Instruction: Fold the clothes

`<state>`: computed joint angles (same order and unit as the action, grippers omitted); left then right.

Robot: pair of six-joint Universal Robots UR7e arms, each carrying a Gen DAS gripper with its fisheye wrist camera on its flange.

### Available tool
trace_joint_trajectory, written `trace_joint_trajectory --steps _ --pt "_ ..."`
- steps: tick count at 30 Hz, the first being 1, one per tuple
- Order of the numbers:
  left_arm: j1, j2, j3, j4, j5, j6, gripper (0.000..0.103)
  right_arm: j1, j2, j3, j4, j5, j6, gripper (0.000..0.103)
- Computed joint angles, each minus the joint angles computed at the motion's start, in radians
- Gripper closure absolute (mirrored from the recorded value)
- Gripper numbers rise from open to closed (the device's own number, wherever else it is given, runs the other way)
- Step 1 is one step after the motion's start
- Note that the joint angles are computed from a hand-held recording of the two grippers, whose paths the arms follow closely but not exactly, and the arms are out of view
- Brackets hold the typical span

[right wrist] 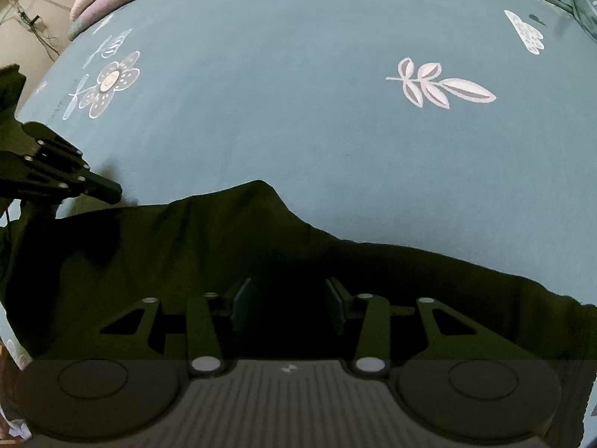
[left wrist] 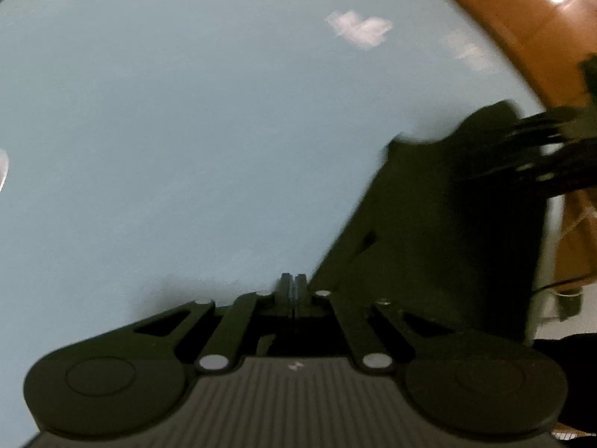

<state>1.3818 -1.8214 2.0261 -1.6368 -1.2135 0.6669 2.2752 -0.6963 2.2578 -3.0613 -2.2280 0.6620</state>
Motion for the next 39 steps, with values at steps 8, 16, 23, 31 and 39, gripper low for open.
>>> trace_joint_trajectory --steps 8,16,23,31,39 --pt "0.023 0.004 -0.117 0.187 -0.107 0.021 0.072 0.012 0.017 -0.025 0.013 0.006 -0.017 0.050" --pt "0.068 0.035 -0.161 0.207 -0.055 0.061 0.076 0.029 0.038 -0.062 0.028 0.019 -0.033 0.050" --pt "0.062 0.038 -0.180 0.308 0.053 0.080 0.076 0.037 0.043 -0.072 0.061 0.013 -0.009 0.050" --pt "0.034 -0.010 -0.182 0.325 0.103 0.098 0.076 0.041 0.056 -0.098 0.074 0.011 -0.026 0.050" --pt "0.039 -0.047 -0.182 0.293 0.111 0.094 0.097 0.042 0.074 -0.123 0.088 0.025 -0.040 0.050"
